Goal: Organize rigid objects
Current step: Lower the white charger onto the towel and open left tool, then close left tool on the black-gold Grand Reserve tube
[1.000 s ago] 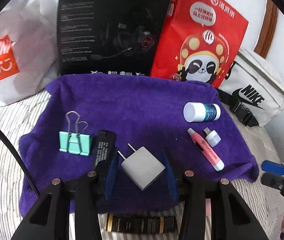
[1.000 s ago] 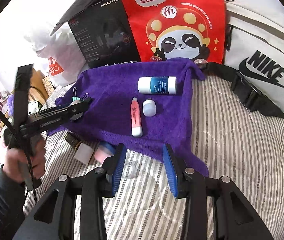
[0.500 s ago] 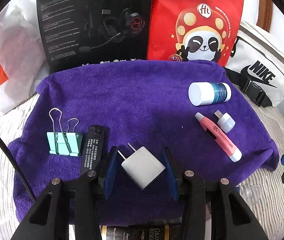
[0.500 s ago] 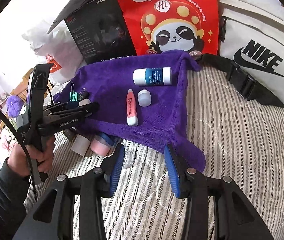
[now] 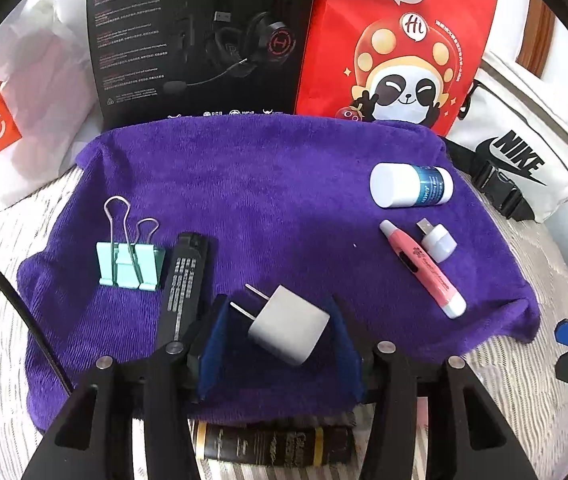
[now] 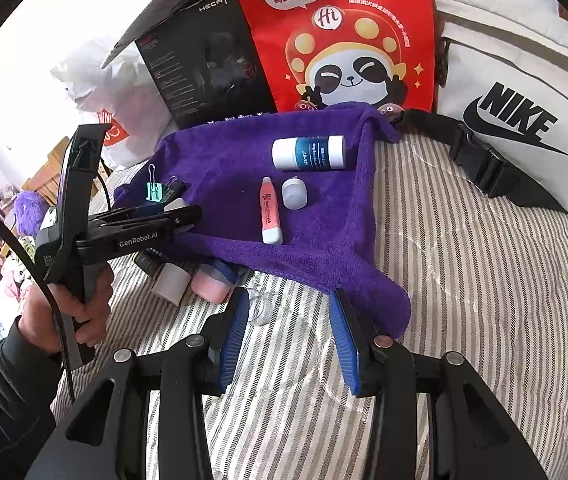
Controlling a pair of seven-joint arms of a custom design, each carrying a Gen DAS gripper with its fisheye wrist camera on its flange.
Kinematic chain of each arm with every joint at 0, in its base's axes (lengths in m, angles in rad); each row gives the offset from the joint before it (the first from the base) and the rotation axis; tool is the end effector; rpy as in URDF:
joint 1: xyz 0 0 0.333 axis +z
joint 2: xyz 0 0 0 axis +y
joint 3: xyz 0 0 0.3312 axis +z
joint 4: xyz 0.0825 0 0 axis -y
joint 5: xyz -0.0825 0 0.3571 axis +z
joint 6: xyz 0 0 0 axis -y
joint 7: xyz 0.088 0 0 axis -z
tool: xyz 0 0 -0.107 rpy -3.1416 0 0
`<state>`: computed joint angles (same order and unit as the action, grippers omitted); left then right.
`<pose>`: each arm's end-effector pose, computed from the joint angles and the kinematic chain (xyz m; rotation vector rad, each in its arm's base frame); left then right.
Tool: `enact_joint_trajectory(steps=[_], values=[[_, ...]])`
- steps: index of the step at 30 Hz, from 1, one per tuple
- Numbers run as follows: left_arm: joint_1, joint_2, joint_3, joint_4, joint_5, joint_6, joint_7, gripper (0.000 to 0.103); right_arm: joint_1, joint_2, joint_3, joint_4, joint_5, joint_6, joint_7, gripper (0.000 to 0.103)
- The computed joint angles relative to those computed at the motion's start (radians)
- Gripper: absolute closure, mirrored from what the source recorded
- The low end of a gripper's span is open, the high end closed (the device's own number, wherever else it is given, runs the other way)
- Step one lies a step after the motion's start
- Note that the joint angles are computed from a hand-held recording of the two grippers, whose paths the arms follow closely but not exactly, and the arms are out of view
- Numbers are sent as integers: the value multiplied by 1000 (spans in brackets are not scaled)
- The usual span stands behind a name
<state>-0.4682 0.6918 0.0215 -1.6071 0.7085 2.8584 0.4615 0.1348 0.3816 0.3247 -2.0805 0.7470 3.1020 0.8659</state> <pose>0.6315 -0.3454 0.3052 -1.9024 1.8572 -0.7186 0.5731 0.2039 0.3406 -2.0432 1.4083 -0.2930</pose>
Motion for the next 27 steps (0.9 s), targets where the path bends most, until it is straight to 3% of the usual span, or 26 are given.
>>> enact_joint_trajectory(steps=[7, 10, 13, 15, 27], values=[[-25, -73, 23, -90, 50, 30, -66, 54, 18, -24, -5, -43, -2, 27, 7, 61], [-43, -105, 44, -129, 98, 41, -112, 54, -30, -25, 52, -55, 34, 37, -18, 61], [-49, -136, 54, -169, 151, 61, -165, 53, -33, -32, 62, -69, 47, 46, -26, 61], [-45, -153, 47, -188, 174, 59, -183, 52, -53, -36, 91, -79, 68, 57, -48, 61], [-14, -216, 3, -295, 304, 68, -309, 52, -67, -50, 128, -105, 128, 64, -112, 60]])
